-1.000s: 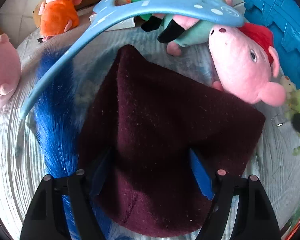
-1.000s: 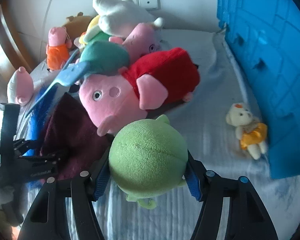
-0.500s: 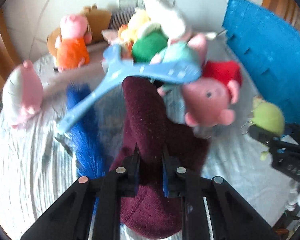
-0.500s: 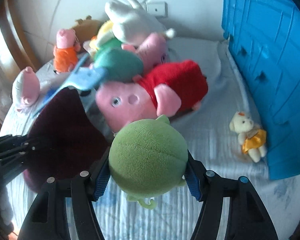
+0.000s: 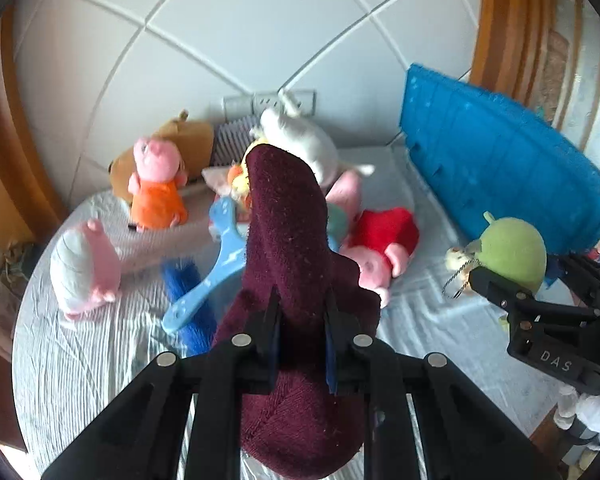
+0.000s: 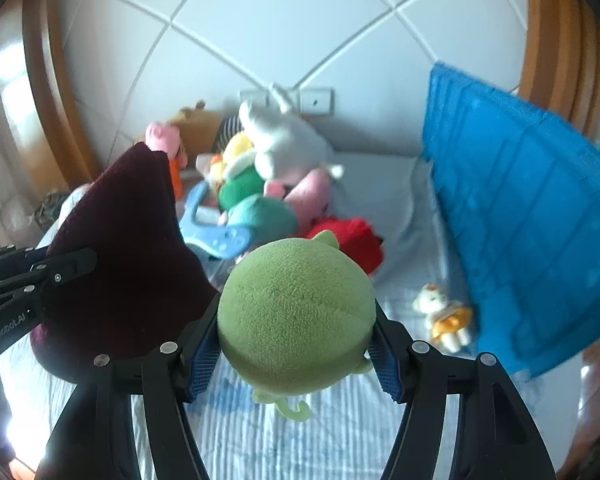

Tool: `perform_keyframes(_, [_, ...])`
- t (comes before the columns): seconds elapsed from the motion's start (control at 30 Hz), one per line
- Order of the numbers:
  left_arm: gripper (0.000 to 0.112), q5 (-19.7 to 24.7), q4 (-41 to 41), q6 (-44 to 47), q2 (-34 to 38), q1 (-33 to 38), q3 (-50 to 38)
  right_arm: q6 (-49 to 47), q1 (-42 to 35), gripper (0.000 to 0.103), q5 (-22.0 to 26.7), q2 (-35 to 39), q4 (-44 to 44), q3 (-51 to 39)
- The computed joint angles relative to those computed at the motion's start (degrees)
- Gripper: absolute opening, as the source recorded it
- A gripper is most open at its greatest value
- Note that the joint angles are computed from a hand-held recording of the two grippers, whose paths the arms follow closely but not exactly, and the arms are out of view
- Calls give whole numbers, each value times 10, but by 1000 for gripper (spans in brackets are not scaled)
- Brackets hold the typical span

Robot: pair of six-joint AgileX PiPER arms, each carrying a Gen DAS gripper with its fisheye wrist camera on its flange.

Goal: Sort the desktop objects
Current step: 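Lift the maroon hat and green plush and carry both toward the blue crate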

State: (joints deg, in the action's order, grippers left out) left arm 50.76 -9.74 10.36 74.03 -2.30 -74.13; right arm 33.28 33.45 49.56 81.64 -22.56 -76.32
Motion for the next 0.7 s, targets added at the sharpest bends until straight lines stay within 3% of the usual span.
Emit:
perform_keyframes(0.2, [17, 22, 14, -28, -19, -48, -58, 11, 15, 65, 63, -44, -49, -46])
perform_keyframes(0.4, [17, 25, 122, -148, 8, -170, -127, -55, -34, 65, 71, -84, -32, -80])
perform_keyframes(0.57, [17, 53, 251, -287, 98, -303, -246, -287, -230, 65, 37, -95, 180, -130])
perform_keyframes(0.7, [17, 121, 311, -338, 241, -383, -472, -514, -421, 65, 57, -60, 369, -202])
